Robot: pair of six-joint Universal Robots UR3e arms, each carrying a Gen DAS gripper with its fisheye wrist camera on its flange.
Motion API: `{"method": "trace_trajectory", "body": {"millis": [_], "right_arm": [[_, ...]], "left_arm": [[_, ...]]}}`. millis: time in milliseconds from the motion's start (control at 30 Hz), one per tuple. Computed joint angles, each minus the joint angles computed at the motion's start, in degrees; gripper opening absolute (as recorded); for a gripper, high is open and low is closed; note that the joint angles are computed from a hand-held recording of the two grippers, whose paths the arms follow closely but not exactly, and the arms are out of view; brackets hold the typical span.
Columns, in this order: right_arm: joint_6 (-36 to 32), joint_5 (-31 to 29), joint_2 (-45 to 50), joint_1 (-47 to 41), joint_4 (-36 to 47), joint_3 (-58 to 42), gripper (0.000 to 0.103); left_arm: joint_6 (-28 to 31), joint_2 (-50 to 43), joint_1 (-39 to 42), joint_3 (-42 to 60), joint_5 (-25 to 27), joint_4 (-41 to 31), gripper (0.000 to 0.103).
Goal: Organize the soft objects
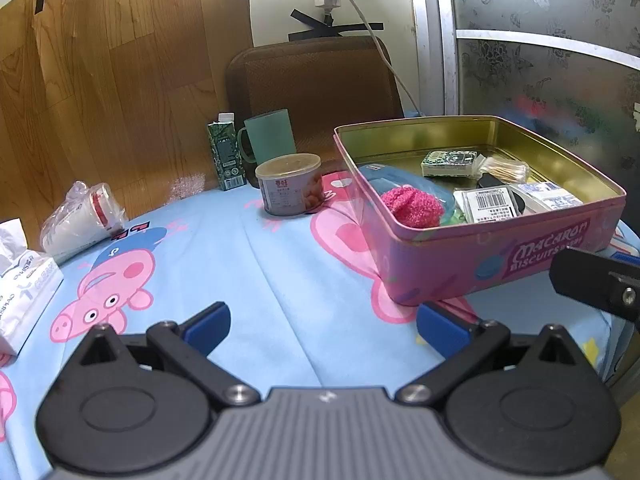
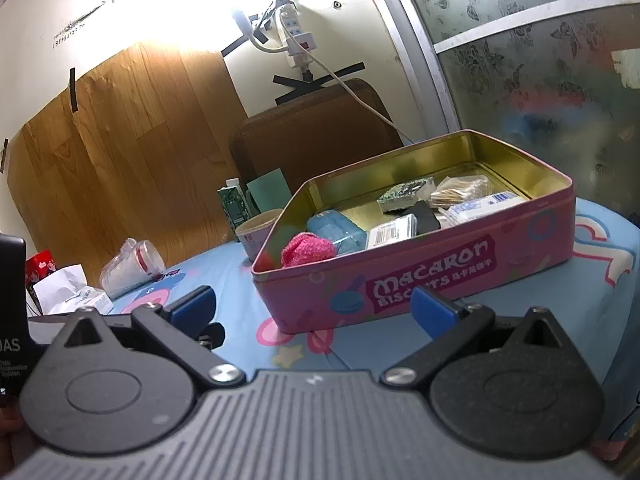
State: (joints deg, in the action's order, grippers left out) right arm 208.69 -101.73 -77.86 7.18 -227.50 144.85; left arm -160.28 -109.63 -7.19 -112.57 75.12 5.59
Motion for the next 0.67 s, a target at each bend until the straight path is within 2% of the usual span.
{"method": "trace_trajectory", "body": {"millis": [400, 533, 667], "right_arm": [[0.3, 0.9, 0.7, -0.6, -2.0, 1.1, 0.103], [0.6, 2.0, 1.0, -1.7, -3.2, 2.1, 0.103], [1.1, 0.3, 1.3, -0.9, -3.7, 2.0, 0.103]], "left_arm": [[0.3, 0.7, 0.1, 1.0, -2.2, -4.0, 0.103], [1.5, 1.9, 1.5, -1.2, -6.9, -3.2, 0.103], [1.4, 2.5, 2.8, -2.7, -9.9, -0.4, 0.103]]}}
